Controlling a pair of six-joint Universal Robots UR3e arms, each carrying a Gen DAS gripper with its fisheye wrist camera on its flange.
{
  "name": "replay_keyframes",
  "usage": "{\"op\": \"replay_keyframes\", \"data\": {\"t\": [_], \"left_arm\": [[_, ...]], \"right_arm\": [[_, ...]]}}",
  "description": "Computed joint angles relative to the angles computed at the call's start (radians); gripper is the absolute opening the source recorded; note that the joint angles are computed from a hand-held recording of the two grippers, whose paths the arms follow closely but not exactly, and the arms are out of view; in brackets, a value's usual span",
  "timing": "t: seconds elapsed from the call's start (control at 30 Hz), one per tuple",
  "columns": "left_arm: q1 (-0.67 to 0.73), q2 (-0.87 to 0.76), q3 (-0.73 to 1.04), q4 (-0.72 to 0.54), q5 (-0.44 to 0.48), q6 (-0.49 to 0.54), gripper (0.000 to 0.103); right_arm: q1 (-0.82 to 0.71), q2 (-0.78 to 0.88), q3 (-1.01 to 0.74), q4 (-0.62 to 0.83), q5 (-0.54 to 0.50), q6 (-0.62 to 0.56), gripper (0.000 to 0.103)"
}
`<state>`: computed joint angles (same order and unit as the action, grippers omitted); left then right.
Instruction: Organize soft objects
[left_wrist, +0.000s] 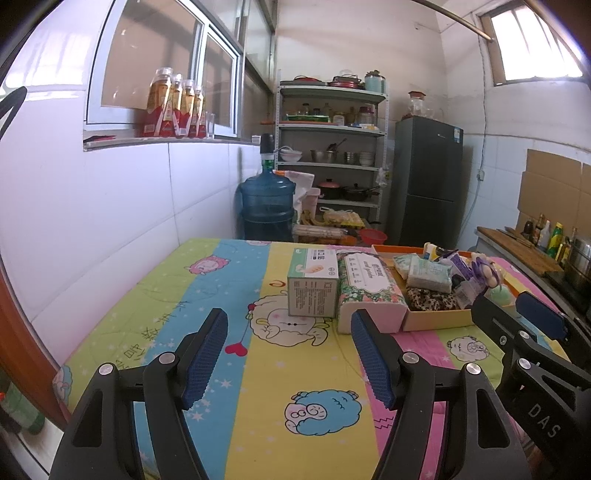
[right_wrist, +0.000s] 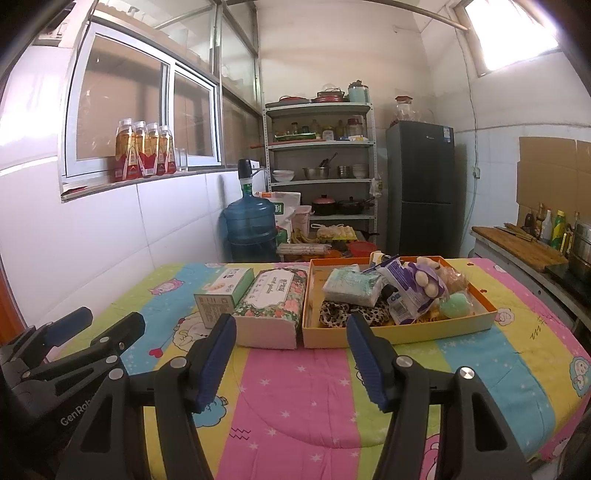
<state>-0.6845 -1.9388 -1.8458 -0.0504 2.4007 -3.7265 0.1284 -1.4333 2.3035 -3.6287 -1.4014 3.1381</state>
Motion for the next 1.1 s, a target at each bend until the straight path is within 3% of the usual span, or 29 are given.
{"op": "replay_keyframes", "data": {"t": [1.1], "left_arm": [[0.016,0.005,-0.010,0.014,-0.026,0.020,0.071]], "right_arm": [[-0.009,-0.013,0.008,0.001,0.009,0.000,0.062]]}}
